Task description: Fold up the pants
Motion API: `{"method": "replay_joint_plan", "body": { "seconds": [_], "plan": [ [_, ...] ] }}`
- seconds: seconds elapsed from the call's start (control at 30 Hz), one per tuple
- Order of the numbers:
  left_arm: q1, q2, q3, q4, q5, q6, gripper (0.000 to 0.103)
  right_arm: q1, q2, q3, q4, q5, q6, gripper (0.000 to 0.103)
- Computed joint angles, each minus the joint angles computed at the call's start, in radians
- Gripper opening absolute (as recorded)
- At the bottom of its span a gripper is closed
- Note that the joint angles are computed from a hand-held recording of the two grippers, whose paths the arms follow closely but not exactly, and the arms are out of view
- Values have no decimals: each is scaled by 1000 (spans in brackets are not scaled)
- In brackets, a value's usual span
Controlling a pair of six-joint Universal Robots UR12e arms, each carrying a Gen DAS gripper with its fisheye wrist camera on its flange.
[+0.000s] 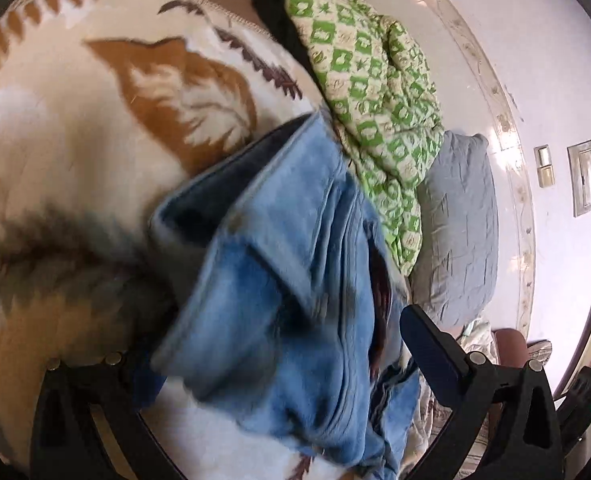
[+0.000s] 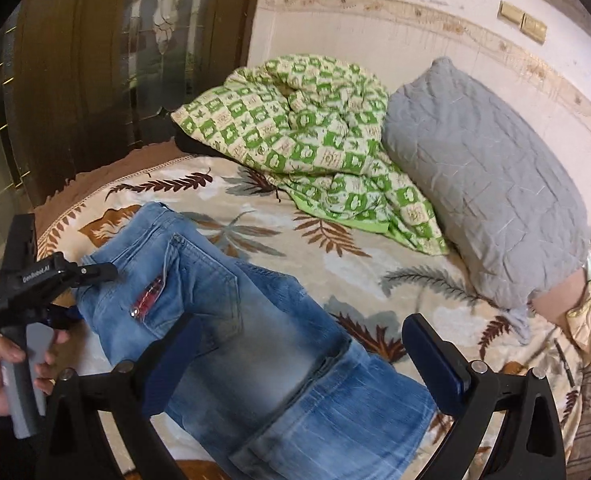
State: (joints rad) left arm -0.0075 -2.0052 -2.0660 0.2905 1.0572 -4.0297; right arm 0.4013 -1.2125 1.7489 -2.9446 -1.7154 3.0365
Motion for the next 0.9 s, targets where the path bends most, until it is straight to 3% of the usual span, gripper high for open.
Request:
{"method": "replay_joint_plan", "body": {
  "seconds": [0.03,0.07,0.1,0.17,0.2,0.3,0.43,0.53,0.6,0.77,0.8,0.83,0.9],
  "plan": [
    [-1,3,5,-19,9,14,92,-1,5,-16,30,13,6,102],
    [-6,18,7,-76,44,54,60,-3,8,-28,48,27,6,102],
    [-11,28,1,-114,83,101,45,-4,15,-51,75,50,6,102],
    [1,23,-26,-65,56,110,35,-7,27,-92,119,91,8,102],
    [8,16,-41,-22,36,96,33,-7,42,-133,163,125,10,102],
    [10,18,-50,-15,25,112,32,6,99,-266,328,190,0,102],
    [9,8,-52,14,28,117,32,64,234,-517,600,177,-45,102],
    [5,5,-53,32,38,123,32,112,344,-692,780,117,-77,101],
    [2,4,-52,39,45,124,32,144,427,-813,893,38,-87,101],
    [6,0,-58,59,36,117,33,178,547,-978,1048,-114,-81,100],
    [6,0,-59,63,37,115,33,181,563,-997,1070,-135,-83,86],
    [6,0,-60,64,39,115,33,180,572,-1005,1085,-132,-98,53],
    [3,3,-62,65,51,123,34,179,575,-1003,1091,-140,-121,42]
  ]
}}
